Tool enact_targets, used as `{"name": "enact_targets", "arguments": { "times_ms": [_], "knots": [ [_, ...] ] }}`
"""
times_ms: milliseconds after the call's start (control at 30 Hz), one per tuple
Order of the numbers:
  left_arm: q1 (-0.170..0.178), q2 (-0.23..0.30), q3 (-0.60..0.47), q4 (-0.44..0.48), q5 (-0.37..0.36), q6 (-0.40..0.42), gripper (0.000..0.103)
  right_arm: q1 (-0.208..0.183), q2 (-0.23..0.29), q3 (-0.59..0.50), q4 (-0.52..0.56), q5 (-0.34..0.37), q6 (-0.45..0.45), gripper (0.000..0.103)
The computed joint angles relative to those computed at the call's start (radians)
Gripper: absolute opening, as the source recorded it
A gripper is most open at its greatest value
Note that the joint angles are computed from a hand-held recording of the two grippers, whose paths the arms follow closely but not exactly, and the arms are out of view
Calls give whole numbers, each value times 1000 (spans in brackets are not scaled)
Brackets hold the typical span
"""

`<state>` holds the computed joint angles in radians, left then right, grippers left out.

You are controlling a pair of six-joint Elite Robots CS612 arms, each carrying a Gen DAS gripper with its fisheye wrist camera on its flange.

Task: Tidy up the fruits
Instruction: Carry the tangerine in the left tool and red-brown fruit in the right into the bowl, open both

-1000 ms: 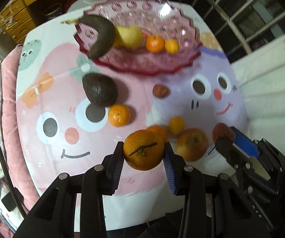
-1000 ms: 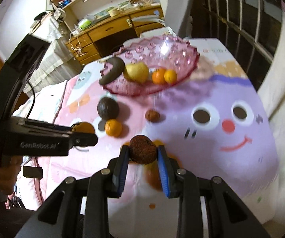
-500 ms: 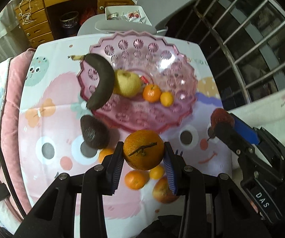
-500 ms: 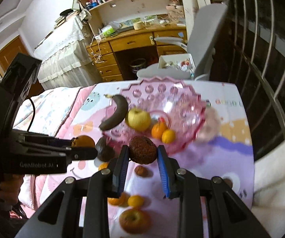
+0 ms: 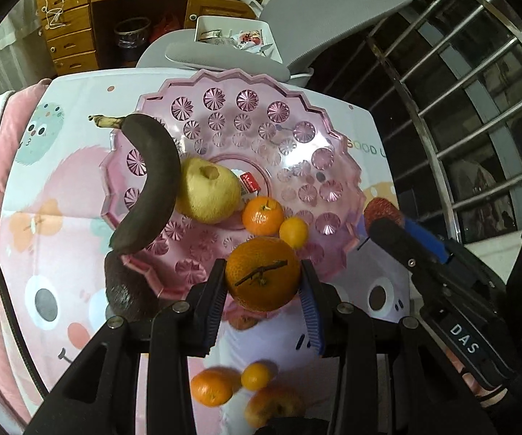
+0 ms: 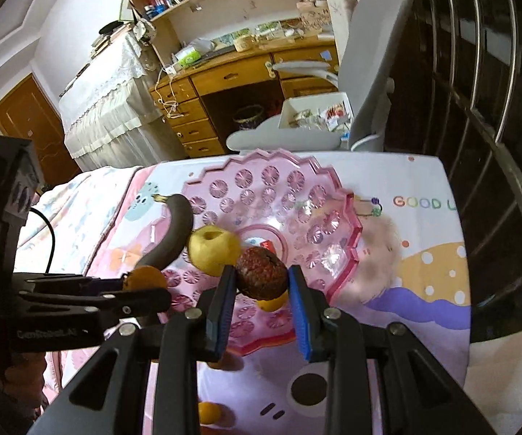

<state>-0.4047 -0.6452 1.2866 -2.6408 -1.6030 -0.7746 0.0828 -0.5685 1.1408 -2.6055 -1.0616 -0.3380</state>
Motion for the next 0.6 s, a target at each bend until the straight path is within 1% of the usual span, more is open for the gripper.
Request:
{"name": "enact_targets", "arguments": {
  "times_ms": [200, 333, 367, 400, 433, 600],
  "knots": [
    [2, 27, -37, 39, -6, -11, 38, -6, 42, -60, 71, 6, 26, 30],
    [0, 32, -47, 57, -10, -13, 40, -10, 56, -79, 90, 8, 47, 30],
    [1, 32, -45, 48, -14, -14, 47, -10, 57, -81, 92, 10, 53, 30],
    [0, 31, -42, 37, -13, -16, 57, -11, 60, -86, 101, 9, 62, 31],
    [-1, 30, -40, 36, -7, -18, 60, -11, 60, -86, 101, 4, 65, 33],
    [-4, 16, -24, 33, 8, -22, 62, -13, 53, -74, 86, 4, 79, 37]
  ]
}}
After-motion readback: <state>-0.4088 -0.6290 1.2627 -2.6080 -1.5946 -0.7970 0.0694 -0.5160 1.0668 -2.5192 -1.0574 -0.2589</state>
